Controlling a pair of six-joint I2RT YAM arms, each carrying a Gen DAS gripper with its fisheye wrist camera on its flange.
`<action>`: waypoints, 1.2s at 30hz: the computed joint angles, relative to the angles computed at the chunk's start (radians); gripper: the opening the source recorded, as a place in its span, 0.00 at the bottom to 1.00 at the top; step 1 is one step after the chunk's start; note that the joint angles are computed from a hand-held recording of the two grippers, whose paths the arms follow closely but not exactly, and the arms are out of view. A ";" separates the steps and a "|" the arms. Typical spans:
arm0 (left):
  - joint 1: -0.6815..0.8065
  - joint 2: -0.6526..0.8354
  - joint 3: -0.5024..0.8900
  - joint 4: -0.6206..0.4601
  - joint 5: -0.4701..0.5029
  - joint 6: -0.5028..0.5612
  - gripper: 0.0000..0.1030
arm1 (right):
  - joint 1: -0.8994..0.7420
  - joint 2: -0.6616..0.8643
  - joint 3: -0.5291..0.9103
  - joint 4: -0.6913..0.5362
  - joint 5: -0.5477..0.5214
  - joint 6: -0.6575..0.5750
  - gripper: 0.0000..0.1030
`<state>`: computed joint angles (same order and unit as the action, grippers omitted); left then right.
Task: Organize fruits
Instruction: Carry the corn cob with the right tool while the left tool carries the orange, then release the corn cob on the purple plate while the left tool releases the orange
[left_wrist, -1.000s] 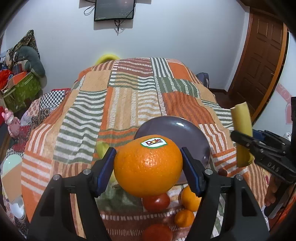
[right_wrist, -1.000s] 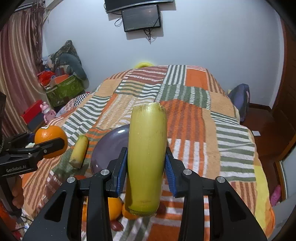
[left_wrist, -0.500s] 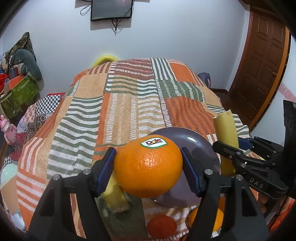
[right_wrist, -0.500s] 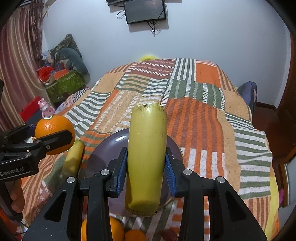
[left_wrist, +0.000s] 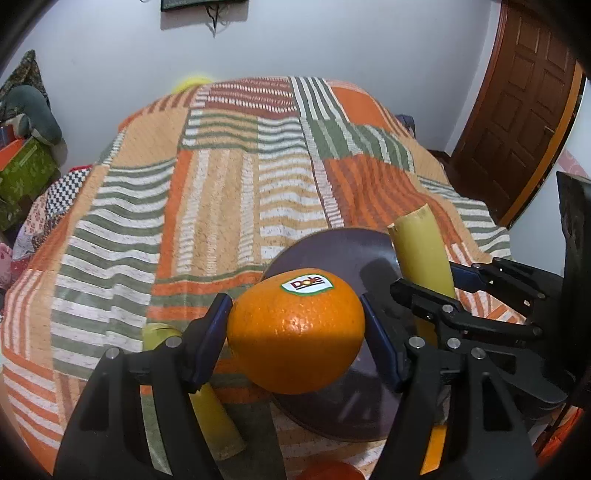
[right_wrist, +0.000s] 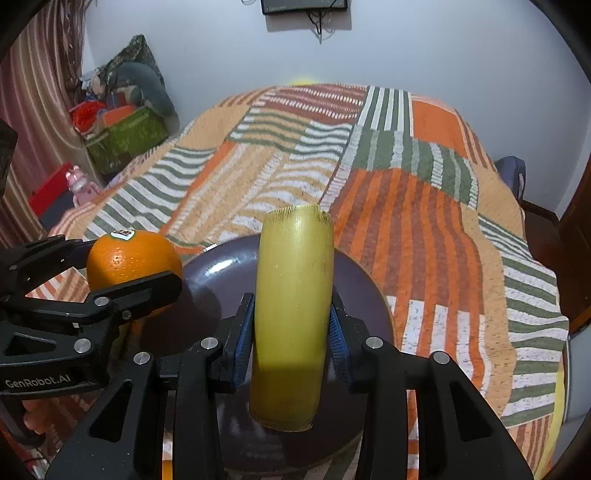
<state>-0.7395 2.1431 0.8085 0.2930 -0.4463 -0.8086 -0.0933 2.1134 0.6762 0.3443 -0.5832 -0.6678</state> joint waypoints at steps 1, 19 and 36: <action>0.008 0.014 0.002 0.012 0.012 0.008 0.67 | 0.002 0.008 0.007 -0.007 0.004 -0.001 0.33; 0.054 0.094 0.043 0.030 0.087 0.038 0.67 | 0.027 0.090 0.110 -0.135 0.046 -0.020 0.33; 0.010 0.001 -0.024 0.037 0.019 0.006 0.84 | -0.012 0.024 0.078 -0.145 0.017 -0.029 0.33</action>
<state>-0.7293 2.1437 0.7848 0.3297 -0.4276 -0.8027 -0.1054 2.1379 0.7543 0.1997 -0.5658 -0.6970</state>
